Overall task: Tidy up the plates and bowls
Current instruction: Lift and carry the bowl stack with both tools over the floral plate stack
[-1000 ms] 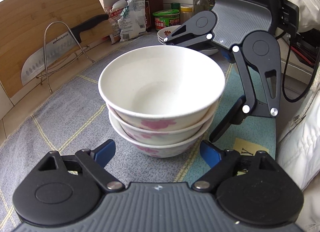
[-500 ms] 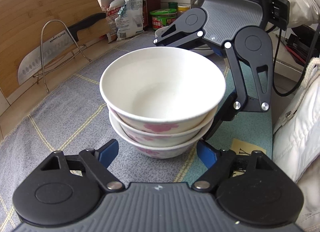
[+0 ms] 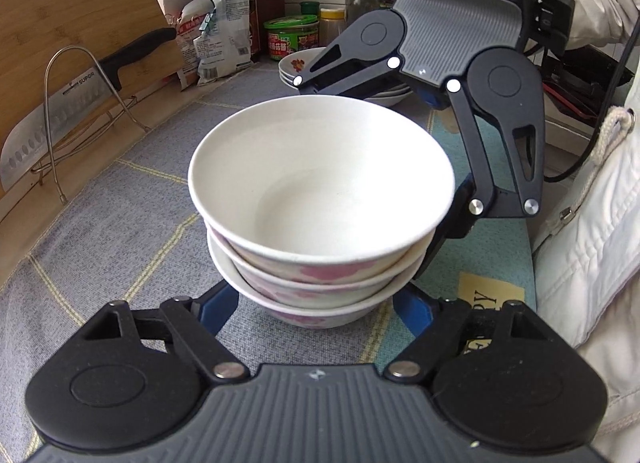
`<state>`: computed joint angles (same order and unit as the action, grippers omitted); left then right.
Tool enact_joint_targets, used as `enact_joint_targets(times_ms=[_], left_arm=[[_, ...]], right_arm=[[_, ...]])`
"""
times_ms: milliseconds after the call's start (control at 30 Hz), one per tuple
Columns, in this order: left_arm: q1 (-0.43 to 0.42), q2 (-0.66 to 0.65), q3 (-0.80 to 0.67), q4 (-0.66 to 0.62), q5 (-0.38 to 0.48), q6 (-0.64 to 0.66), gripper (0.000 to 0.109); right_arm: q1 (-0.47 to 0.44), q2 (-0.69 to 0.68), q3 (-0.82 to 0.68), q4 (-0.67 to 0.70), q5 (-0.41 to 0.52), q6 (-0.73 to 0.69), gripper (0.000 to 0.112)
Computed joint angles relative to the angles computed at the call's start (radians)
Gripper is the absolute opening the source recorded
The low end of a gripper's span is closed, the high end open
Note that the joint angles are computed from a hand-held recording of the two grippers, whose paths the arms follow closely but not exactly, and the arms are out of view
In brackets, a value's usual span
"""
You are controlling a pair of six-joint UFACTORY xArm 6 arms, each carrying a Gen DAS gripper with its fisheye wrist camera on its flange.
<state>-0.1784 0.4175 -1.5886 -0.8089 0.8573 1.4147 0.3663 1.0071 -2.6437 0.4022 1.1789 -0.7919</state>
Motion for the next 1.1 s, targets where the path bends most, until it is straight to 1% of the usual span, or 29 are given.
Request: enact_joint_targets(times_ms=[33,100,133,167,233,300,467,667,767,1100], left_arm=[[0.002,0.006,-0.009,0.003,0.008,0.002,0.084],[0.003,0.012,-0.022,0.012,0.017,0.009,0.084],[0.004,0.014,-0.028,0.017,0.023,0.013,0.083],[0.005,0.019,-0.038,0.022,0.033,0.01,0.083],[0.012,0.034,-0.065,0.03,0.061,-0.002,0.083],[0.016,0.04,-0.079,0.037,0.081,-0.008,0.083],[0.022,0.059,-0.117,0.054,0.123,-0.026,0.083],[0.022,0.067,-0.127,0.056,0.133,-0.038,0.083],[0.023,0.07,-0.134,0.058,0.139,-0.044,0.083],[0.027,0.082,-0.153,0.059,0.155,-0.044,0.084]], right_arm=[[0.0,0.023,-0.043,-0.006,0.02,0.012,0.096],[0.001,0.016,-0.032,-0.012,0.016,0.014,0.095],[0.002,0.002,-0.008,-0.015,0.006,0.016,0.095],[0.004,-0.036,0.059,-0.015,-0.023,0.009,0.094],[0.006,-0.084,0.139,-0.019,-0.057,0.001,0.093],[0.007,-0.114,0.186,-0.025,-0.075,0.002,0.091],[0.012,-0.146,0.242,-0.038,-0.107,-0.001,0.09],[0.018,-0.145,0.248,-0.054,-0.121,-0.001,0.09],[0.014,-0.126,0.215,-0.048,-0.1,0.011,0.09],[0.019,-0.136,0.23,-0.063,-0.11,0.032,0.09]])
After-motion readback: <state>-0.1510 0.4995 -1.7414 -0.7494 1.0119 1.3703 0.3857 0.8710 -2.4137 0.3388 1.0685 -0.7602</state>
